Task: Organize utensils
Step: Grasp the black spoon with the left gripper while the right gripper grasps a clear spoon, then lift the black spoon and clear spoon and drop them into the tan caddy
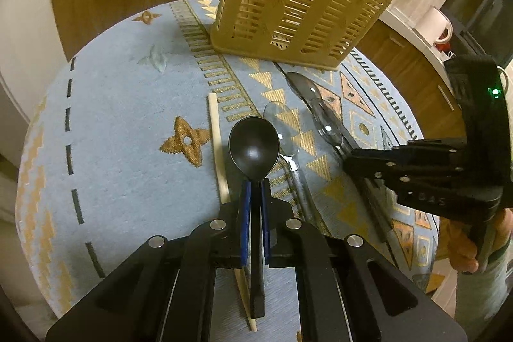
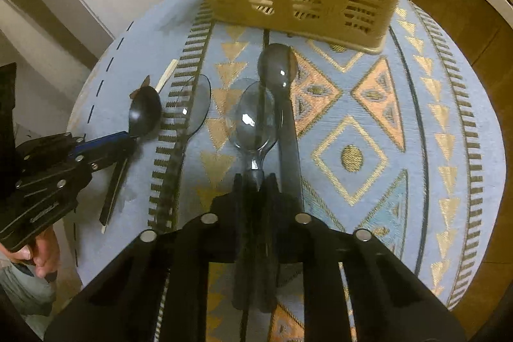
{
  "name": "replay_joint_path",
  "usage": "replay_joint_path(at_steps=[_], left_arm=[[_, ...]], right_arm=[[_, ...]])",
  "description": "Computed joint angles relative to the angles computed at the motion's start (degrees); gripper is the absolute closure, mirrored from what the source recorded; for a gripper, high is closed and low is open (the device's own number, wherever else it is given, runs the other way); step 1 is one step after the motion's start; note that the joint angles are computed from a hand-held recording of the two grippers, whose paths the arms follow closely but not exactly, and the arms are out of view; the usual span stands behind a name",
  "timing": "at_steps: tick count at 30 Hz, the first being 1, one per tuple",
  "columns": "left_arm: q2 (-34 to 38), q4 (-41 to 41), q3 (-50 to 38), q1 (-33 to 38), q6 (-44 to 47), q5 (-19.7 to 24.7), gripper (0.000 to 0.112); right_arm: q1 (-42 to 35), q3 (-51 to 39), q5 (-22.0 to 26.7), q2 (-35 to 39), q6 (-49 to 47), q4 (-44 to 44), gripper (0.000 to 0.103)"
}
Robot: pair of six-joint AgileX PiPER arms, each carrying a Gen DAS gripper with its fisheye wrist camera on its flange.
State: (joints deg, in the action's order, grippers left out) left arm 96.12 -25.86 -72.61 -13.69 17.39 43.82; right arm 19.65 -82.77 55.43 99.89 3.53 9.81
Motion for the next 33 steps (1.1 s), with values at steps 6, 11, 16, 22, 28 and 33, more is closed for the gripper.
replay_joint_path(at_steps=[6, 11, 16, 22, 28, 33], left_arm=[[-0.36, -1.35, 0.34, 0.7, 1.39, -0.08, 0.108], [-1.07, -3.89, 0.56, 0.83, 3.16, -0.37, 0.108], [-3.57, -8.45, 0.19, 1.97, 6.62, -1.79, 0.108], [-7.66, -16.61, -2.65, 3.38, 13.32, -5.29, 0.108], [-6.72, -18.29, -11.75, 2.54, 14.34, -10.06, 0.108], [-1.86, -19.44, -20.18, 0.84, 13.62, -14.09, 0.108]], right_arm=[[-2.36, 1.49, 0.38, -2.48, -1.5, 2.89, 0.093], [-4.21, 3.86, -0.09, -5.04, -3.98, 5.89, 0.093], [-6.12, 6.92, -3.71, -11.33, -8.16, 11.07, 0.093], [-4.66, 5.11, -9.88, -16.4, -6.52, 9.9, 0.093], [-3.48, -1.16, -17.76, -16.48, 3.09, -0.45, 0.093], [-4.32, -5.85, -23.57, -14.17, 10.45, -8.8, 0.093]])
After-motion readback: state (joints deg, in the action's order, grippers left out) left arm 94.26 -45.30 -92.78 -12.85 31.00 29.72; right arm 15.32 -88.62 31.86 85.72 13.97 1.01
